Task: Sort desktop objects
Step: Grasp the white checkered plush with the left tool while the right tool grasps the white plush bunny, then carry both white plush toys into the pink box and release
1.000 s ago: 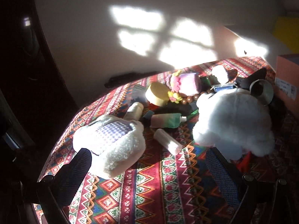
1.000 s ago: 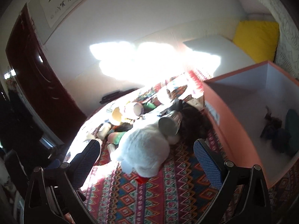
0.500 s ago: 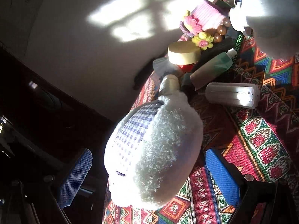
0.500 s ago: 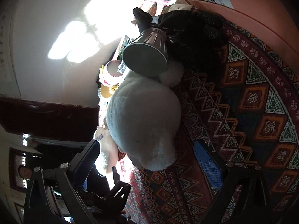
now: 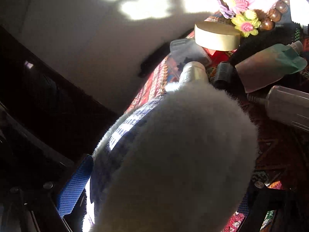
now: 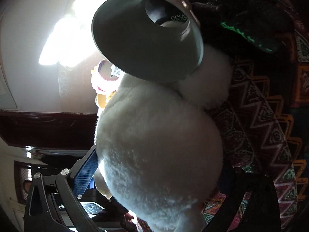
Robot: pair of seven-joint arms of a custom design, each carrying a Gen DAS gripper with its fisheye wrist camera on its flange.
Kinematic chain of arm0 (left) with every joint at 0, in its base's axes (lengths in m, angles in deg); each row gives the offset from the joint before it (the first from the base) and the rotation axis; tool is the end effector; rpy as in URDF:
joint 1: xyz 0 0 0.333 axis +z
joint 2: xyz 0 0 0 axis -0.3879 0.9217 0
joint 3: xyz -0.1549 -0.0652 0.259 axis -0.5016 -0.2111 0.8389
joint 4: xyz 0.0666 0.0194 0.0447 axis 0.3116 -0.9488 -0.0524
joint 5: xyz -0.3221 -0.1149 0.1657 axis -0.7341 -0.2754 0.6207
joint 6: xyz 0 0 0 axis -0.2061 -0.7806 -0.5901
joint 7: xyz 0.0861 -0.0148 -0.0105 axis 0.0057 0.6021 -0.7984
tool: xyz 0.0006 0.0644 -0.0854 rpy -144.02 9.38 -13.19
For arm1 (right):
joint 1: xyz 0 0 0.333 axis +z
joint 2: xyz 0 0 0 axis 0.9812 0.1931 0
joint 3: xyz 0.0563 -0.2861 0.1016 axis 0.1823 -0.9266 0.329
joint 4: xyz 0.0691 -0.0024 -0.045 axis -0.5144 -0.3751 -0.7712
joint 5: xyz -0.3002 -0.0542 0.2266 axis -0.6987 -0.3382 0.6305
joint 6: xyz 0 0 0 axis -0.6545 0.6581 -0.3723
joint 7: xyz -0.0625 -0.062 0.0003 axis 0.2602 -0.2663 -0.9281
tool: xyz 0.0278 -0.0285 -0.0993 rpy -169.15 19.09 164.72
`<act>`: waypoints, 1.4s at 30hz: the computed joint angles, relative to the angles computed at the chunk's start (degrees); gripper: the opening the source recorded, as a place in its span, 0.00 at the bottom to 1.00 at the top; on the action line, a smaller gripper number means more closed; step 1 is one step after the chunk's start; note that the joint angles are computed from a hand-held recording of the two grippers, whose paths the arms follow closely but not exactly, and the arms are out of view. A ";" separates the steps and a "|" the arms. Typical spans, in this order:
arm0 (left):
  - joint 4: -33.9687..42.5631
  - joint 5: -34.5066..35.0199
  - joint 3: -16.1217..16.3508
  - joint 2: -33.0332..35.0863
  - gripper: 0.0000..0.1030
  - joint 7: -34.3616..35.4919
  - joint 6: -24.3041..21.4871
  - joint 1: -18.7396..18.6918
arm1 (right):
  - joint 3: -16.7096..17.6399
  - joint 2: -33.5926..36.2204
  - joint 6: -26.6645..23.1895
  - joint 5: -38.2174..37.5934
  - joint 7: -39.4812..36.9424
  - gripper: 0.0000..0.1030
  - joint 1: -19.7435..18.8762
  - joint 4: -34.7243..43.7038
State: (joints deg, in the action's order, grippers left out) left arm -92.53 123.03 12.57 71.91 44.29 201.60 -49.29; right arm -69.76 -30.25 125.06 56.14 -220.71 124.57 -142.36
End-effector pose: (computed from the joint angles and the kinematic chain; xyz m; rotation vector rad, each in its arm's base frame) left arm 0.6958 -0.3051 0.4079 -0.7932 1.8230 -0.3104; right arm 0.6160 0.4601 0.4469 -0.5357 2.0643 0.2429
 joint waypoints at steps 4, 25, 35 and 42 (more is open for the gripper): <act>2.55 -5.48 -1.38 1.51 0.89 4.47 0.20 1.56 | 3.78 1.25 -1.34 0.69 -4.29 0.97 -2.94 3.11; -25.28 -13.91 -6.59 -26.90 0.79 -11.80 15.35 8.97 | -0.18 -7.64 -7.52 -13.56 -8.72 0.82 5.11 4.63; -36.55 -8.42 -12.48 -37.20 0.79 -22.12 25.29 15.88 | 4.32 -13.04 -19.31 -25.83 -7.73 0.82 6.32 3.57; -37.92 -9.23 -16.63 -38.69 0.79 -22.19 27.95 16.81 | 6.04 -16.54 -31.36 -38.91 -5.07 0.82 11.19 3.12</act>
